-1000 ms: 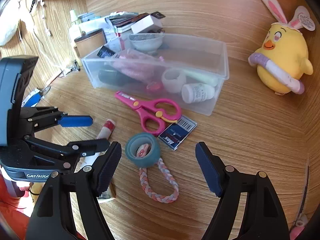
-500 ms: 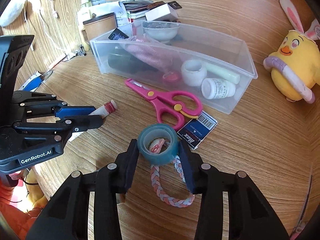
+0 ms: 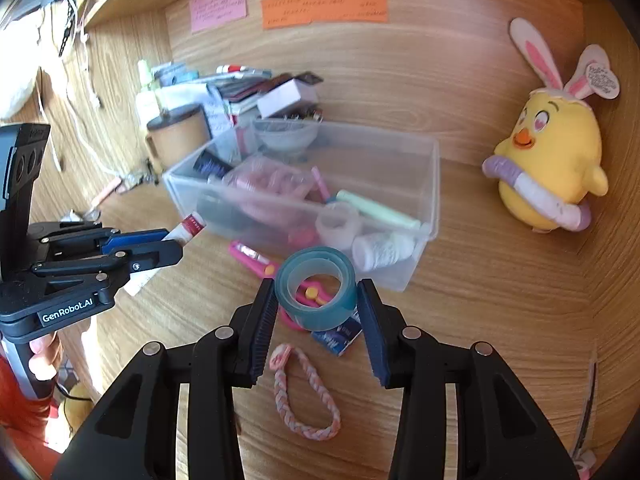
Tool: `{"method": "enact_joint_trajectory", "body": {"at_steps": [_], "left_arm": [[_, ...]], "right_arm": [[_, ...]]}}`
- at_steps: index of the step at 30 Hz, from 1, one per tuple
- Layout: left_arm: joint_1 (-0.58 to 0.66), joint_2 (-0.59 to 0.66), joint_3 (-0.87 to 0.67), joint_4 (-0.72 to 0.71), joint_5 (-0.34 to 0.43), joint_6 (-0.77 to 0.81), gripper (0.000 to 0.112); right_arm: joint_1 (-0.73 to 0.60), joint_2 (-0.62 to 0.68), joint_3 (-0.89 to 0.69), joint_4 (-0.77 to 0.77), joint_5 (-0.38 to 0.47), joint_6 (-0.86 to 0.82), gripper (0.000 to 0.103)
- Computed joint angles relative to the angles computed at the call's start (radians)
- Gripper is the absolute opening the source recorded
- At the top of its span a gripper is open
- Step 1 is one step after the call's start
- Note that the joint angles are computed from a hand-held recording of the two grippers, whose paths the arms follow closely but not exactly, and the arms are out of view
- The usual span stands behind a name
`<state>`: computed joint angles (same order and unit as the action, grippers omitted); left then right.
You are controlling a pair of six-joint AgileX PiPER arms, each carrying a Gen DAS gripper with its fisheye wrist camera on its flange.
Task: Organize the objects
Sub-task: 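Carry white tube into box with left tool while right drops blue tape roll in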
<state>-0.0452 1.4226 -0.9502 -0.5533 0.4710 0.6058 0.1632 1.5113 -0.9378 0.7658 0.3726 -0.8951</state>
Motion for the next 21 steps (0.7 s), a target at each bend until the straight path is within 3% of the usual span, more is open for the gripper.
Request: {"method": "enact_joint_trajectory", "body": {"at_steps": [12, 21], "left_arm": [[0.052, 0.069, -0.181, -0.023, 0.045, -0.018, 0.014], [0.062, 0.211, -0.334, 0.034, 0.089, -0.108, 0.014]], "right_arm": [[-0.047, 0.016, -0.136, 0.072, 0.041, 0.003, 0.037], [-0.017, 0.161, -0.275, -0.084, 0.046, 0.197, 0.037]]}}
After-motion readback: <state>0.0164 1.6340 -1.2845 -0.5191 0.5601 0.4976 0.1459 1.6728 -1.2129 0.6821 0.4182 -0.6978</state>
